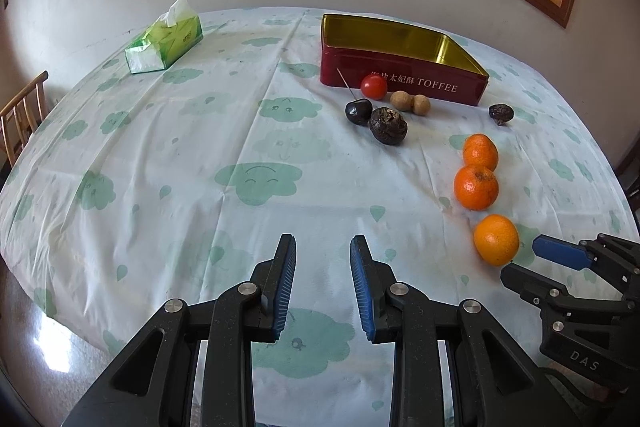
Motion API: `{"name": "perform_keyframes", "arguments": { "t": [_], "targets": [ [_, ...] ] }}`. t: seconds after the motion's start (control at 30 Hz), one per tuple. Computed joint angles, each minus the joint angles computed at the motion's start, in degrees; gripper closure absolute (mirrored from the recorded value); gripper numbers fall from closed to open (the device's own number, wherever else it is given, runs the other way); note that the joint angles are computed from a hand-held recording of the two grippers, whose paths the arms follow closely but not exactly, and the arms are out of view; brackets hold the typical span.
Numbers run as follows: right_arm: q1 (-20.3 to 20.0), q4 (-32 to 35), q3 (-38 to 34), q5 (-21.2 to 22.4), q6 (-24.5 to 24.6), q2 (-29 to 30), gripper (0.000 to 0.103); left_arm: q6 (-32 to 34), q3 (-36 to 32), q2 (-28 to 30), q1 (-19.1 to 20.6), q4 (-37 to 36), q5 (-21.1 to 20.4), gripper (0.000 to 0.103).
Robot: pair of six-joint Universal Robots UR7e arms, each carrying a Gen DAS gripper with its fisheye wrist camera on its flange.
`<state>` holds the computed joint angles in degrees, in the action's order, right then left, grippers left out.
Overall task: Organize fruits
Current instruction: 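Close the right tool around the smooth orange, then grasp the mottled tangerine with the left tool while the right tool holds the orange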
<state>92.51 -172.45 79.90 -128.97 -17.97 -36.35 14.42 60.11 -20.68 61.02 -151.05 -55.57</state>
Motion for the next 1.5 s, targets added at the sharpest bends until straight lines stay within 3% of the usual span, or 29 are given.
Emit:
{"name": "perform_keyframes", "arguments": {
  "t": [0.47, 0.63, 1.5],
  "targets": [
    [0.1, 4.0, -5.3, -1.1, -0.8, 3.0, 0.059, -0.5, -0.9, 0.5, 0.2, 1.5, 0.0, 0.073],
    [0.0, 5.2, -5.6, -0.9, -0.8, 3.1, 0.070, -0.7, -1.3, 0.9, 0.2, 2.4, -0.3, 0.073],
    [-3.0, -2.3, -1.5, -4.9, 2.8, -0.5, 0.071, 5.0, -7.1, 5.7, -1.4, 7.0, -4.5, 0.073]
  ]
}}
